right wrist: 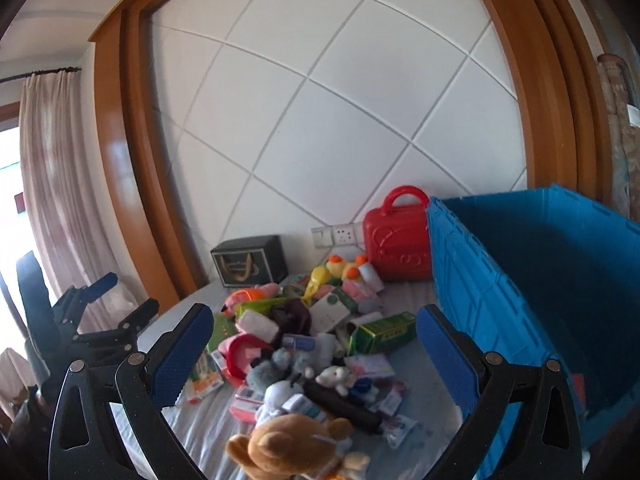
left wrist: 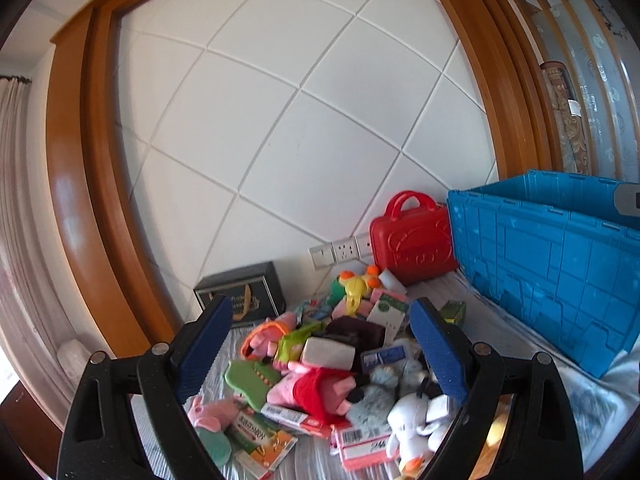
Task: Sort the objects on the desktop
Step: 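Grasp the brown teddy bear by its head with the right tool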
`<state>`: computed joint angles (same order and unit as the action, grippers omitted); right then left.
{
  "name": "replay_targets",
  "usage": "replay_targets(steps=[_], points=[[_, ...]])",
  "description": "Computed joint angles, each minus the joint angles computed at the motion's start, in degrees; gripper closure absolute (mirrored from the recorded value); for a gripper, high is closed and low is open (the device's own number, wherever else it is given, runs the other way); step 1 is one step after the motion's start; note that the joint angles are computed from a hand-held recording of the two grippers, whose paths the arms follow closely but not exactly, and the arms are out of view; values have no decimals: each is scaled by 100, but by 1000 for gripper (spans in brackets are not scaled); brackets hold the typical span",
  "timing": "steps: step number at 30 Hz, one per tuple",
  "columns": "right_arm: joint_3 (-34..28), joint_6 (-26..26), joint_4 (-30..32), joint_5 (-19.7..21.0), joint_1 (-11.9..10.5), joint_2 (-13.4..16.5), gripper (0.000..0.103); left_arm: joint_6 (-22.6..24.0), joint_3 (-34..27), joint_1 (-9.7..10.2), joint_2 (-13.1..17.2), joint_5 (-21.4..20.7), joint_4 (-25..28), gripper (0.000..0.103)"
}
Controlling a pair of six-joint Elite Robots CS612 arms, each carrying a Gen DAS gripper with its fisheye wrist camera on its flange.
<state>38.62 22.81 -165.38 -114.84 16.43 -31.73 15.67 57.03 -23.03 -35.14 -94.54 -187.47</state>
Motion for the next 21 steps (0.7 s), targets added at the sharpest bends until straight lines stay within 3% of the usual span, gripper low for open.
replay_targets(steps=[4, 7, 11, 17, 21], points=[[-313, 474, 593, -53, 141, 281, 0, 36, 21, 98, 53, 90, 1, 12], [-230, 946, 1093, 388, 148, 328, 0, 107, 109, 128, 17, 198, 83, 12], [-30, 1200, 1049, 823, 135, 385, 0, -53, 332, 151, -65, 362, -198, 12], [243, 1678, 1310, 1468, 111, 473, 0, -365, 521, 141, -112, 695, -140, 12], [207, 2519, 1540, 1816, 69, 644, 0, -514, 514, 196, -31, 534, 91, 12]])
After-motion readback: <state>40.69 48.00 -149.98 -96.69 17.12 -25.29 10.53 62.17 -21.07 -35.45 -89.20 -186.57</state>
